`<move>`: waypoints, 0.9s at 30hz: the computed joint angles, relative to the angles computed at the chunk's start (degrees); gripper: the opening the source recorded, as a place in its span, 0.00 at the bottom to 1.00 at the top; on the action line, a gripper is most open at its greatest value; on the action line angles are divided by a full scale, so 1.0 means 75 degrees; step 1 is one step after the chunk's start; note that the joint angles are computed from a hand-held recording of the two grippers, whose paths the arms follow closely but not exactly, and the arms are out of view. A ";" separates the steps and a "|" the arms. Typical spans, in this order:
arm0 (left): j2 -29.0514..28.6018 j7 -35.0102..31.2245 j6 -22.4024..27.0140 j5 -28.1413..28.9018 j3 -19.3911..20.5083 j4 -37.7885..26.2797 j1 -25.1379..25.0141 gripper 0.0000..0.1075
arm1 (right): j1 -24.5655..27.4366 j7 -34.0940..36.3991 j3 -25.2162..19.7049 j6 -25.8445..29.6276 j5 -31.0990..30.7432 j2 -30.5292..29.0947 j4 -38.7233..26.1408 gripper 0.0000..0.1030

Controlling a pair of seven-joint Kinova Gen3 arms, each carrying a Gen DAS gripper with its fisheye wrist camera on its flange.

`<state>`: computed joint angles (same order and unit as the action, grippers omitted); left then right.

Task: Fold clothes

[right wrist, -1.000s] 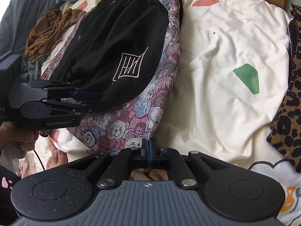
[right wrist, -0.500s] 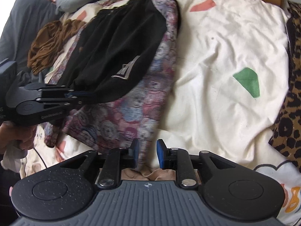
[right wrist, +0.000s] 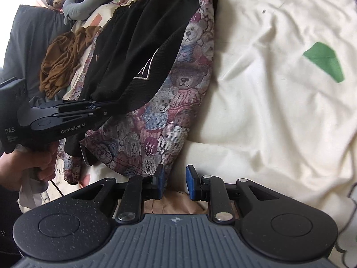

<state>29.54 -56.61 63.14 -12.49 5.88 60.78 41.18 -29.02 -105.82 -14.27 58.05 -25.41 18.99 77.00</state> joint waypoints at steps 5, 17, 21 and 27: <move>-0.0030 0.0061 -0.0121 0.0006 -0.0017 0.0220 -0.0050 0.07 | 0.0044 0.0133 -0.0099 -0.0490 -0.0320 0.0090 0.0264 0.22; -0.0607 0.0257 -0.0546 0.0218 0.0074 0.0811 -0.0269 0.18 | -0.0129 0.0254 -0.0148 -0.0255 -0.0125 0.0375 -0.0157 0.00; -0.0977 0.0474 -0.0513 0.0139 0.0131 0.1091 -0.0270 0.19 | -0.0188 -0.0018 0.0045 0.0321 0.0249 0.0207 -0.0467 0.00; -0.1249 0.0595 -0.0184 0.0194 0.0319 0.1258 -0.0368 0.19 | -0.0155 -0.0280 0.0261 0.1063 0.0808 -0.0035 -0.0783 0.00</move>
